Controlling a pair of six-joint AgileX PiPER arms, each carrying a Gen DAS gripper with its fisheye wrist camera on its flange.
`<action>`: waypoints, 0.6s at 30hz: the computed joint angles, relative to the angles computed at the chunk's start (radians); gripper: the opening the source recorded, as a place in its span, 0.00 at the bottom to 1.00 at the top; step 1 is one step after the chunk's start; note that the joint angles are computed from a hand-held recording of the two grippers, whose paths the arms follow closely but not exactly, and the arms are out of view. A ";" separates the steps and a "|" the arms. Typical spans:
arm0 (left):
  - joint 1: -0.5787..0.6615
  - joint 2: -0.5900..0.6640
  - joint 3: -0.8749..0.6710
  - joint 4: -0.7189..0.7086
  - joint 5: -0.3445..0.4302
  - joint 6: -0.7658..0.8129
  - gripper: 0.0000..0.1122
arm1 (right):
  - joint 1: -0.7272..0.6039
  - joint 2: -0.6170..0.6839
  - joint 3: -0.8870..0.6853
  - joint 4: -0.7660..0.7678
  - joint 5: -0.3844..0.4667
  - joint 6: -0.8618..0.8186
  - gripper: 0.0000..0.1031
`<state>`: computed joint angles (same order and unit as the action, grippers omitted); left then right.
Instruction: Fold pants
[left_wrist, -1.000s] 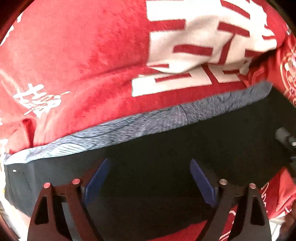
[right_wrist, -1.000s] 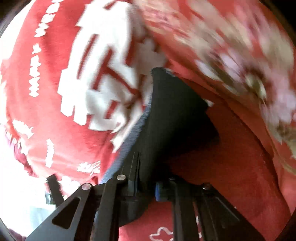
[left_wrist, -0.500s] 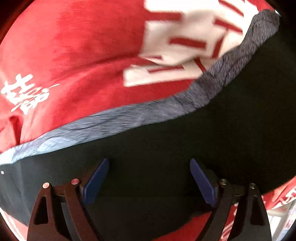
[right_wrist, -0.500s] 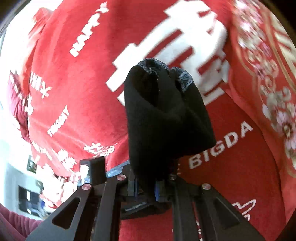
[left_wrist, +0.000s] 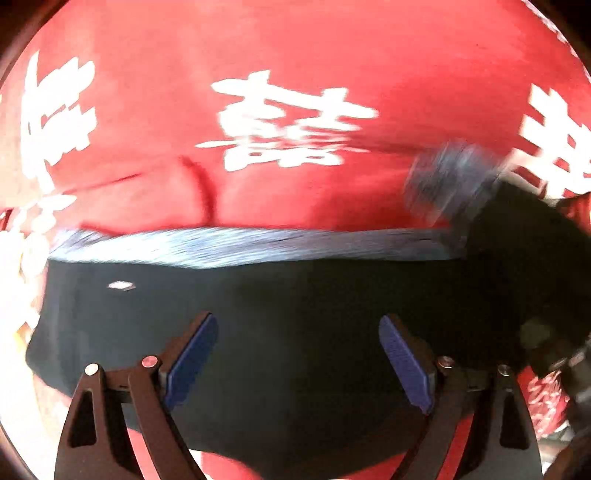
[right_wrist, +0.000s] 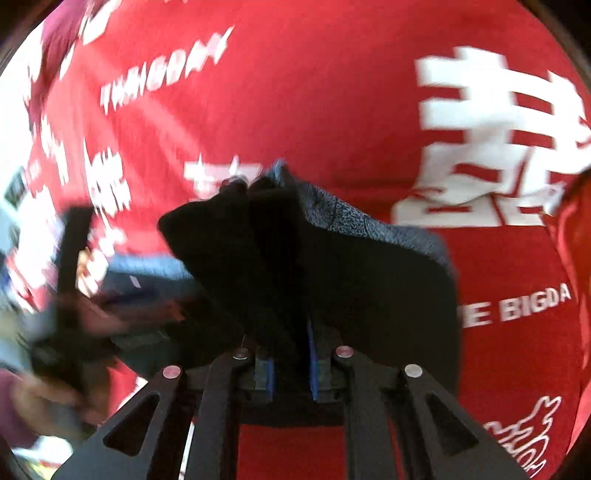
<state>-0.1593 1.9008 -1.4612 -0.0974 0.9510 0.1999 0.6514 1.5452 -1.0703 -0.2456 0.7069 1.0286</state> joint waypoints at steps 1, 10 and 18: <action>0.020 0.002 0.011 0.006 -0.012 0.009 0.81 | 0.044 0.079 -0.056 -0.029 0.039 0.025 0.20; 0.143 -0.024 0.037 -0.056 0.027 0.115 0.80 | 0.359 0.350 -0.357 -0.164 0.395 0.020 0.51; 0.076 0.022 -0.074 -0.260 0.233 0.212 0.80 | 0.046 -0.165 0.252 0.218 -0.193 0.177 0.51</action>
